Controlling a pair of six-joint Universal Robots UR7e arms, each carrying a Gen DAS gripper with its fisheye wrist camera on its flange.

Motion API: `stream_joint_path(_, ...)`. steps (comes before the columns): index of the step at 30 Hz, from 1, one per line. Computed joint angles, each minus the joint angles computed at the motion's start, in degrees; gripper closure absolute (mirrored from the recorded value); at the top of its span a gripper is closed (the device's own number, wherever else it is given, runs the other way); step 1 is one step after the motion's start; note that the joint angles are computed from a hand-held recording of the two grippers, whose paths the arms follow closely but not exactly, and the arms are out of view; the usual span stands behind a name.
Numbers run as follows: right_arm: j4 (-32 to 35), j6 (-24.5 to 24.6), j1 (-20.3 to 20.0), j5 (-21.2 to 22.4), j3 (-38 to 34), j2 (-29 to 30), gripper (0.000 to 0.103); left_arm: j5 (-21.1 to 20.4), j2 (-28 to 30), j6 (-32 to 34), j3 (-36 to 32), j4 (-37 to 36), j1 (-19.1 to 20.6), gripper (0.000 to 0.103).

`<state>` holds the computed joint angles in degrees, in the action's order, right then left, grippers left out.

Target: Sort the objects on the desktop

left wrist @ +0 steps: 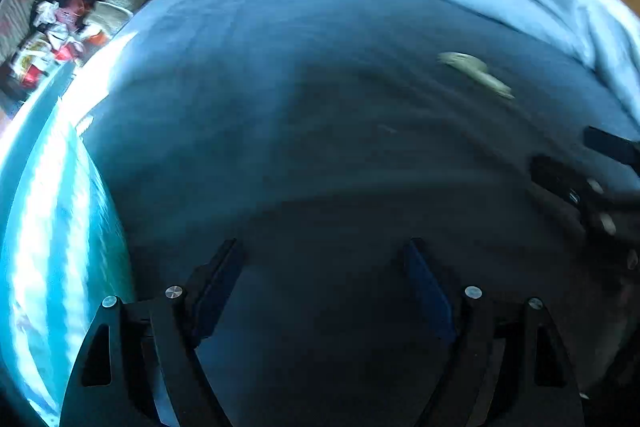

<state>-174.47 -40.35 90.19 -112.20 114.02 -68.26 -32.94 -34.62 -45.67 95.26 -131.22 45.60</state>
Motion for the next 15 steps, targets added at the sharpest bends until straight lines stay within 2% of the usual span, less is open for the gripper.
stream_joint_path(2, -1.2, -1.2, -0.7, -0.8, -0.8, 1.8, 0.000, 0.4, 0.8, 5.5, -0.3, -5.8, 1.6, 0.003)
stream_joint_path(3, -1.4, -1.4, -1.2, -1.7, -1.3, 2.7, 0.000, 0.9, 1.1, 7.5, -0.2, -7.8, 2.0, 0.001)
stream_joint_path(5, -0.7, -0.8, -3.0, 0.9, -1.3, 2.9, 0.000, 1.3, 1.9, 12.0, 0.3, -13.9, 2.7, 0.001)
stream_joint_path(6, -0.4, -0.6, -2.8, 1.1, -1.4, 2.6, 0.000, 1.6, 2.2, 14.5, 1.0, -18.1, 2.8, 0.001)
stream_joint_path(8, -1.4, -1.2, -2.4, 0.0, -1.3, 3.1, 0.000, 1.5, 2.0, 16.7, 2.0, -22.0, 3.1, 0.001)
stream_joint_path(11, -0.7, -0.9, -2.5, 0.3, -1.7, 3.1, 0.000, 3.0, 2.0, 16.8, 1.7, -20.9, 2.7, 0.001)
stream_joint_path(15, -0.6, -0.9, -2.4, 0.2, -1.7, 3.0, 0.000, 2.0, 1.2, 16.9, 1.8, -20.9, 3.0, 0.001)
